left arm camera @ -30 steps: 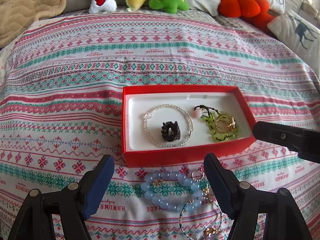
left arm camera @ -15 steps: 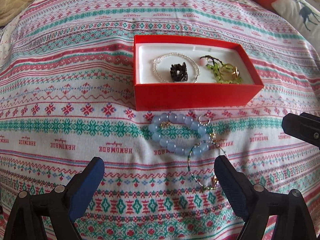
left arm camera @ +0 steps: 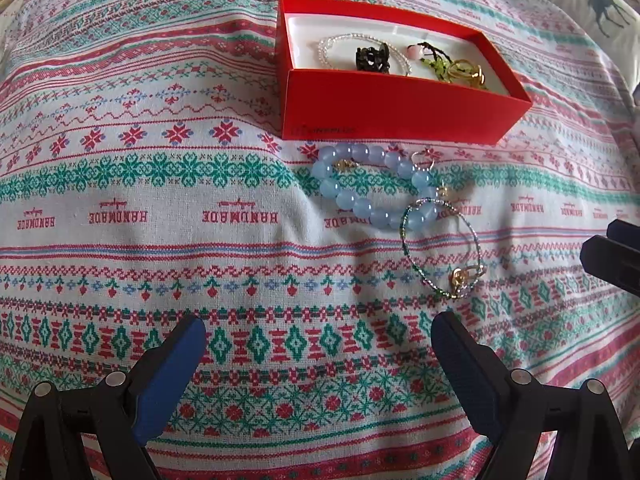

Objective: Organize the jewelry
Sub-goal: 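Withdraw both open tools from the box toward the remaining jewelry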

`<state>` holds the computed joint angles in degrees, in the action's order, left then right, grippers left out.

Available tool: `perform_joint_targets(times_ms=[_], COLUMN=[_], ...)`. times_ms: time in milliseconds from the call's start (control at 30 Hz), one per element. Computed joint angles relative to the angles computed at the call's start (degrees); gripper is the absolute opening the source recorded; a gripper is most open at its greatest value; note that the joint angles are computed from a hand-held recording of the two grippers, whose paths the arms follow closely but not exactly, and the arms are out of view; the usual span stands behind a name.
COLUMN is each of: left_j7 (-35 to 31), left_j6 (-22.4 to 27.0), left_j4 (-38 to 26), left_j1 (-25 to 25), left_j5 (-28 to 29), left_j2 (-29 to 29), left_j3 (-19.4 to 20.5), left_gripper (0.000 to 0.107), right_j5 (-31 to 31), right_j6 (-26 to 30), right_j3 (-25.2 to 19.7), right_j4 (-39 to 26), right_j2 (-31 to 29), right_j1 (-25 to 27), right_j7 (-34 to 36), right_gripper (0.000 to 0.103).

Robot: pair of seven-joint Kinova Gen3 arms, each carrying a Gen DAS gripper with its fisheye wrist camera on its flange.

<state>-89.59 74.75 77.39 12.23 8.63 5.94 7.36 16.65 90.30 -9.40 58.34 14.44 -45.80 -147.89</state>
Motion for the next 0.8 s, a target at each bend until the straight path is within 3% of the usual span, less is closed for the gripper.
perform_joint_targets(times_ms=[167, 367, 567, 600, 633, 767, 800], left_j7=[-2.3, -7.0, -10.2, -10.0, -9.6, -6.2, -4.8], left_j6=[-1.3, -6.1, -8.8, -9.1, -9.2, -9.1, -9.0], left_j4=[1.6, 4.7, 5.3, 5.1, 4.6, 3.3, 2.8], left_j1=[-0.1, 0.8, -0.8, -0.9, -0.8, 0.1, 0.6], left_j5=[0.7, 1.3, 8.6, 9.3, 9.7, 8.8, 7.9], left_j2=[-0.6, -1.7, -1.7, -1.4, -1.0, 0.6, 1.2], left_j3=[0.2, 0.9, 0.3, 0.3, 0.4, 0.8, 1.0], left_gripper=[0.094, 0.093, 0.070, 0.060, 0.053, 0.041, 0.033], right_j5=[0.7, 0.2, -0.1, 0.0, 0.0, 0.0, 0.0], right_j6=[0.8, 0.9, 1.0, 1.0, 1.0, 1.1, 1.0], right_j3=[-0.2, -0.4, -0.5, -0.5, -0.5, -0.5, -0.5], right_j4=[2.2, 4.6, 4.9, 4.8, 4.8, 4.7, 4.7], right_j2=[-0.1, -0.1, -0.1, -0.1, -0.1, -0.1, -0.1], right_j1=[-0.6, 0.2, 0.6, 0.6, 0.6, 0.6, 0.6], right_j7=[0.2, 0.9, 1.1, 1.1, 1.1, 1.0, 1.1], right_gripper=[0.081, 0.081, 0.081, 0.081, 0.081, 0.081, 0.081])
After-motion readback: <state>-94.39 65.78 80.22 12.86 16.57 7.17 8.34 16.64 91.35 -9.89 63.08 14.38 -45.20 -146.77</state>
